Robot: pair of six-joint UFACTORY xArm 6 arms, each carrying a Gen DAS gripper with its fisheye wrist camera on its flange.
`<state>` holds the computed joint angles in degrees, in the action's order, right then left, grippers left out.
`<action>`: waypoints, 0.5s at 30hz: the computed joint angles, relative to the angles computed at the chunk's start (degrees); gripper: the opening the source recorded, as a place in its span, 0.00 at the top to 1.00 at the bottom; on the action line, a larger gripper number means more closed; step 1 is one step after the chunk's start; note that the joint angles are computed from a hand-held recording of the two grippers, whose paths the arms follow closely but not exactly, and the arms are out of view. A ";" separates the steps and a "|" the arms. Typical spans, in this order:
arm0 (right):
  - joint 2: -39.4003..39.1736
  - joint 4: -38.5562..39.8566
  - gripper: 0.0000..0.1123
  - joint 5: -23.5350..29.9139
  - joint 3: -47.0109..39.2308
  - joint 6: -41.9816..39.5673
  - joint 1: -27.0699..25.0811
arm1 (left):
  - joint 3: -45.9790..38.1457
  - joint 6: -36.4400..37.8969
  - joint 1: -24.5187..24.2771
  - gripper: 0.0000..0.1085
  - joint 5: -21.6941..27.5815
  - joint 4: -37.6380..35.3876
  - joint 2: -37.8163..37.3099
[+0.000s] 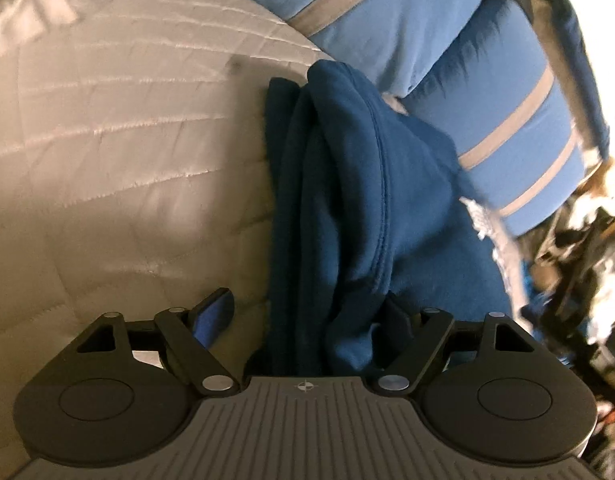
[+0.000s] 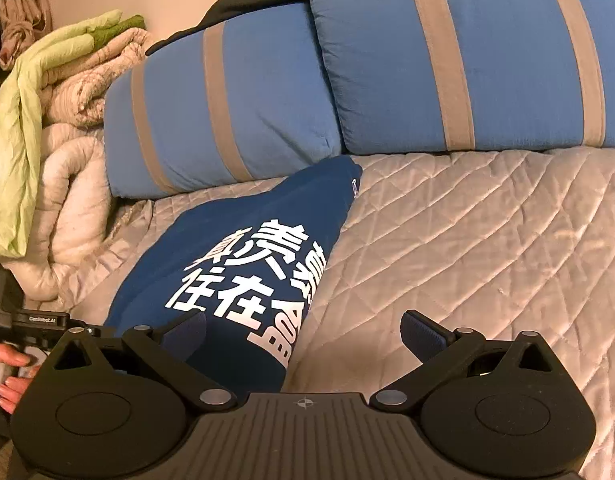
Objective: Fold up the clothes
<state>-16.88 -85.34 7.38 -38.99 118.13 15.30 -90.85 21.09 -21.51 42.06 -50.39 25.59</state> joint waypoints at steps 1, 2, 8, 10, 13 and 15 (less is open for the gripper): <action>0.14 -0.87 0.08 -0.49 -0.16 1.10 -0.29 | 0.09 0.84 0.31 0.28 0.49 -1.46 0.03; 0.25 -1.97 0.08 -0.91 -0.29 2.38 -0.52 | -0.05 1.31 0.57 0.28 1.08 -2.66 0.16; 0.56 -5.25 0.08 -1.28 -0.89 5.38 -0.35 | -3.49 1.90 3.30 0.54 9.59 -10.68 3.33; 0.91 -4.57 0.08 -1.52 -1.05 4.47 -0.27 | -3.15 1.19 3.30 0.61 9.47 -12.08 3.62; 1.39 0.43 0.08 -1.36 -0.74 -0.64 -0.12 | -2.34 3.20 2.95 0.66 8.49 -13.15 3.38; 2.06 6.06 0.08 -2.54 -0.40 -6.42 -0.54 | -1.80 4.10 2.97 0.68 8.21 -13.70 3.07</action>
